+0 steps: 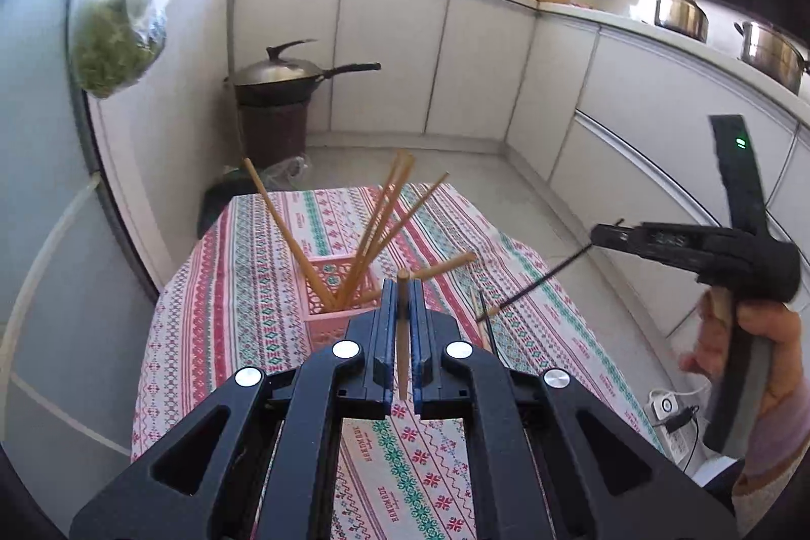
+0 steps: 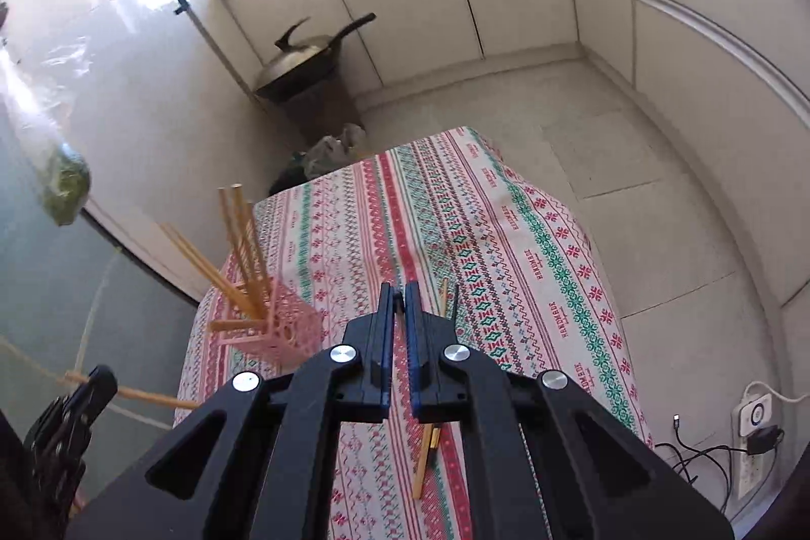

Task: Organize utensils
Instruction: 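Carry both chopsticks over the pink basket and open both tools to drop them in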

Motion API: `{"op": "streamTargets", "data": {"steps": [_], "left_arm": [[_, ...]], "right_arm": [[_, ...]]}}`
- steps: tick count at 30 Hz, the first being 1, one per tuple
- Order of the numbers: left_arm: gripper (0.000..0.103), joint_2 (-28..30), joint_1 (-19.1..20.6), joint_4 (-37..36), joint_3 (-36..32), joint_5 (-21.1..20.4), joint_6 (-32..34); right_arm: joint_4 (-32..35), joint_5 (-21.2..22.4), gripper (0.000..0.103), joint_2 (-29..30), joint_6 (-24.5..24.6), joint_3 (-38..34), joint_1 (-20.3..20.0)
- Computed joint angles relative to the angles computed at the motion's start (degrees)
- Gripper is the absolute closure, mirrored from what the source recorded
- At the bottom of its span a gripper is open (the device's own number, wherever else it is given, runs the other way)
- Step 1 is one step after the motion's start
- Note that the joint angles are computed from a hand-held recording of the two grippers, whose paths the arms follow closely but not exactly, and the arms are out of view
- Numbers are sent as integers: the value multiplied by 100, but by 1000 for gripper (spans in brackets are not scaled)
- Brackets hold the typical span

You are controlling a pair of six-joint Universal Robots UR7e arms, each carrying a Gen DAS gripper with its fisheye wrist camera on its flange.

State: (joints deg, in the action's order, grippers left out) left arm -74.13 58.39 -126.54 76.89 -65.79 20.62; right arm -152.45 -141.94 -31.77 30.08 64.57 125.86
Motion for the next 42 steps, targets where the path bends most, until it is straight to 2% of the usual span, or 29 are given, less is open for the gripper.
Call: {"op": "streamTargets", "data": {"steps": [6,14,18,24,30,34,37,42], "left_arm": [[99,-32,-6,-89,-139,58,-159],[99,-15,-61,-411,-374,61,-152],[99,149,-113,-674,-687,32,-168],[99,544,-178,-911,-1263,123,-201],[99,1021,-165,-1005,-1817,287,-230],[98,1249,-45,-1104,-1941,310,-183],[97,1372,175,-851,-2035,19,-407],[95,1359,331,-771,-2184,48,-815]], "right_arm": [[-421,26,99,15,-458,-84,287],[-674,402,99,124,-1006,-432,574],[-916,631,99,230,-1214,-687,653],[-1295,719,99,449,-1478,-1165,716],[-1220,567,98,822,-1875,-2005,763],[-1074,372,98,1211,-2223,-2754,758],[-894,389,98,1346,-2159,-2973,670],[-458,417,98,1525,-1884,-3241,516]]}}
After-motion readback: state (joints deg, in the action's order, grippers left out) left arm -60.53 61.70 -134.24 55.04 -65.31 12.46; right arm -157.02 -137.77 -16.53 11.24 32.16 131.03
